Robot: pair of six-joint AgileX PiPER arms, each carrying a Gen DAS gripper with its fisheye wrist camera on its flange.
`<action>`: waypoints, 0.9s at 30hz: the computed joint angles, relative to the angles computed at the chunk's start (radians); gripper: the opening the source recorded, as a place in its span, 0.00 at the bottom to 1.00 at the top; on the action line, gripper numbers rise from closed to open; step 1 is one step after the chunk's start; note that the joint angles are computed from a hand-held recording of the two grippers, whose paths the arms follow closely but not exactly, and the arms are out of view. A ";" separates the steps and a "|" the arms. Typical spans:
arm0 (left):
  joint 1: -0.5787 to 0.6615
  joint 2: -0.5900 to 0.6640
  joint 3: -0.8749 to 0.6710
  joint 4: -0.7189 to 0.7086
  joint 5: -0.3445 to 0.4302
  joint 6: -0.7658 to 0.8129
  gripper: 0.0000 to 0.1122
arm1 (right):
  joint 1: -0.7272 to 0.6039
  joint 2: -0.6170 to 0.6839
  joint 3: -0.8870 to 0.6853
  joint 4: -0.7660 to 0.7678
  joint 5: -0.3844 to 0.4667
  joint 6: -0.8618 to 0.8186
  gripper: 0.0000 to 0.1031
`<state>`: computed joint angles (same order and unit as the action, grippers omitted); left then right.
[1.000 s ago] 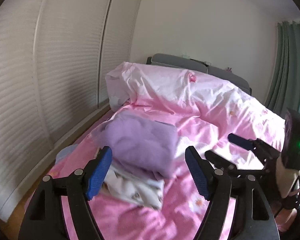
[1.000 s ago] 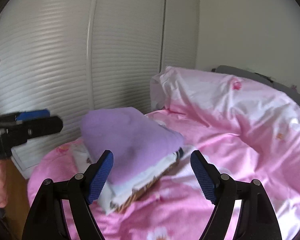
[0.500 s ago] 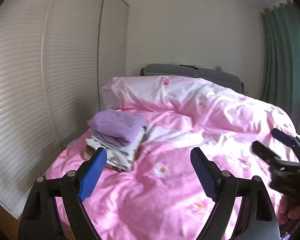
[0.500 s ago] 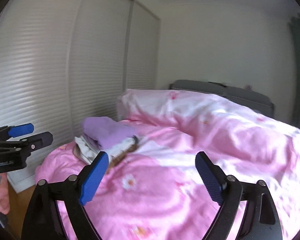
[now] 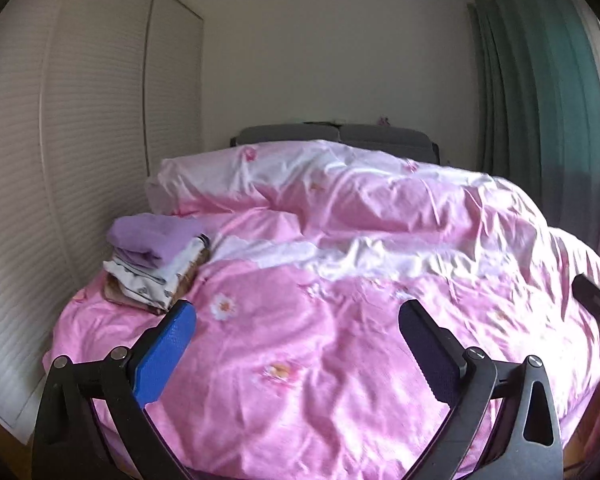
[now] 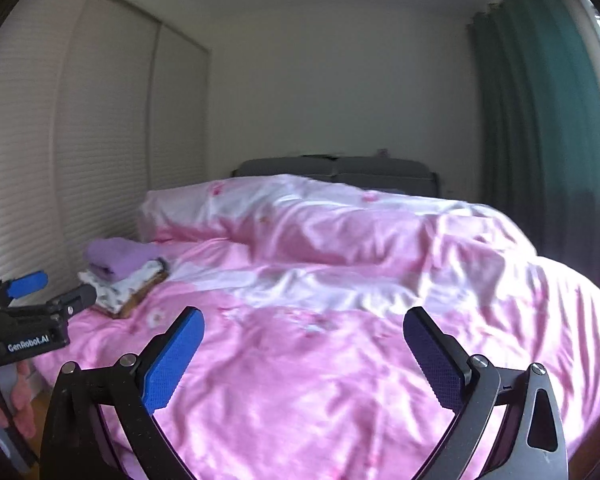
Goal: Fold small clothes
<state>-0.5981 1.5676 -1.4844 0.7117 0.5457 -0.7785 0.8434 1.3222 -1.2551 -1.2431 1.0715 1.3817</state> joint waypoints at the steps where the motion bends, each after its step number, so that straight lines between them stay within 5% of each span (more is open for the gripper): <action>1: -0.011 0.003 0.001 0.001 0.005 -0.008 0.92 | 0.003 -0.020 0.021 -0.003 0.015 0.014 0.99; 14: -0.132 0.022 0.080 0.233 0.035 -0.219 0.92 | -0.005 -0.156 0.209 -0.004 0.043 0.098 0.99; 27: -0.126 0.038 0.094 0.231 0.014 -0.217 0.92 | -0.020 -0.153 0.229 -0.002 0.033 0.100 0.99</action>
<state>-0.7244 1.6053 -1.3908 0.9426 0.5595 -0.9952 0.8230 1.1691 -1.0261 -1.2453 1.1048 1.4819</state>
